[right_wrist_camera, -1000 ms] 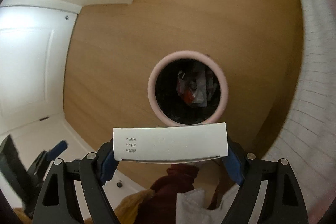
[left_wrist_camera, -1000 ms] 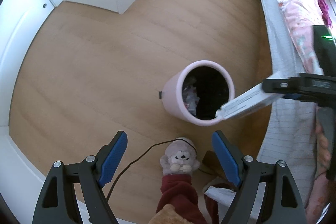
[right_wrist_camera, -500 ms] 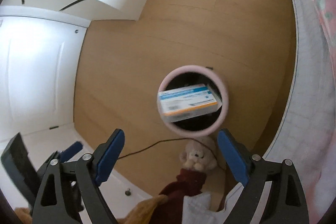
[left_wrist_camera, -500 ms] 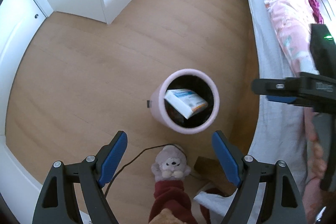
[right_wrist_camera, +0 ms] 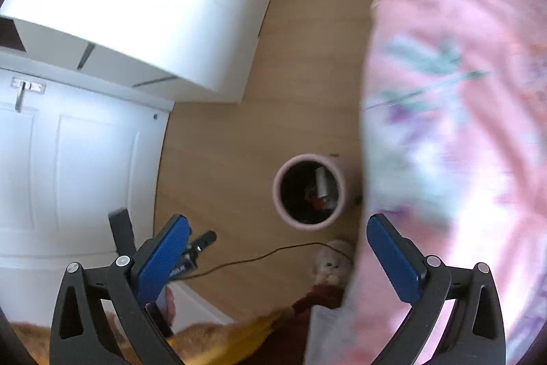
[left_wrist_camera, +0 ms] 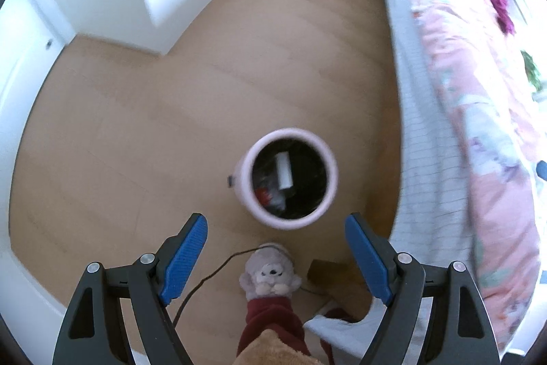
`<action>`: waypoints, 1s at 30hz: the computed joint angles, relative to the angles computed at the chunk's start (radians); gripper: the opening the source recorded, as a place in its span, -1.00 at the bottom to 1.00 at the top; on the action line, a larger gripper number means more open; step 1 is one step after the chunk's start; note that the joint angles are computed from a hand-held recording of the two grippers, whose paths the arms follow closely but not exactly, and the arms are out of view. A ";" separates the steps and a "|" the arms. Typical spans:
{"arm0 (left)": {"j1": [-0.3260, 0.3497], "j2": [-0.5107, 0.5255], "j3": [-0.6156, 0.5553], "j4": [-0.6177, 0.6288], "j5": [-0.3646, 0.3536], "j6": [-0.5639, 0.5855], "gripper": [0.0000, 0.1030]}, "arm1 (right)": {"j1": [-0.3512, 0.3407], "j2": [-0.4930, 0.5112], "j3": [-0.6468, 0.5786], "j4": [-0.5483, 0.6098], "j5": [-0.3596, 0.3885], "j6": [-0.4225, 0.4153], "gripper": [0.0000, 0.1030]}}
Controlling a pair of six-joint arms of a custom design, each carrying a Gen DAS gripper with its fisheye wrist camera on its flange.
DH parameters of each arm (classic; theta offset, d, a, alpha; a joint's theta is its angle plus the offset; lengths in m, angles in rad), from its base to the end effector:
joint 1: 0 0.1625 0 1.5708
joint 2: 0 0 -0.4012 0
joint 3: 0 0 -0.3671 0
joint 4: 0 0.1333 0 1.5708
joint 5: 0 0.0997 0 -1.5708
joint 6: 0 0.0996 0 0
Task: Collect trash
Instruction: 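Move both empty grippers back over the bed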
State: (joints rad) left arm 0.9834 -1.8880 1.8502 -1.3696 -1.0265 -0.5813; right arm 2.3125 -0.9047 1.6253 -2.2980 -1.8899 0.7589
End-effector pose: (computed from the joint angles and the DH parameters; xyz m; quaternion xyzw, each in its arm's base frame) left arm -0.0269 -0.3740 0.4573 0.0249 0.9599 -0.0822 0.2668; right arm 0.4968 -0.3912 0.1418 -0.0090 -0.9873 0.1107 0.1140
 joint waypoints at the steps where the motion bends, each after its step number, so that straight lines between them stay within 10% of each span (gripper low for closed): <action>1: -0.020 0.018 -0.007 -0.020 -0.006 0.016 0.62 | 0.011 -0.040 0.018 0.000 -0.029 0.009 1.00; 7: -0.127 0.151 -0.061 -0.139 -0.056 0.136 0.62 | 0.094 -0.224 0.066 0.054 -0.279 0.056 1.00; 20: -0.373 0.505 -0.210 -0.376 -0.197 0.283 0.62 | 0.061 -0.670 0.083 0.599 -0.484 0.355 1.00; 30: -0.467 0.639 -0.187 -0.464 -0.259 0.301 0.63 | -0.155 -0.760 0.018 0.698 -0.417 0.079 1.00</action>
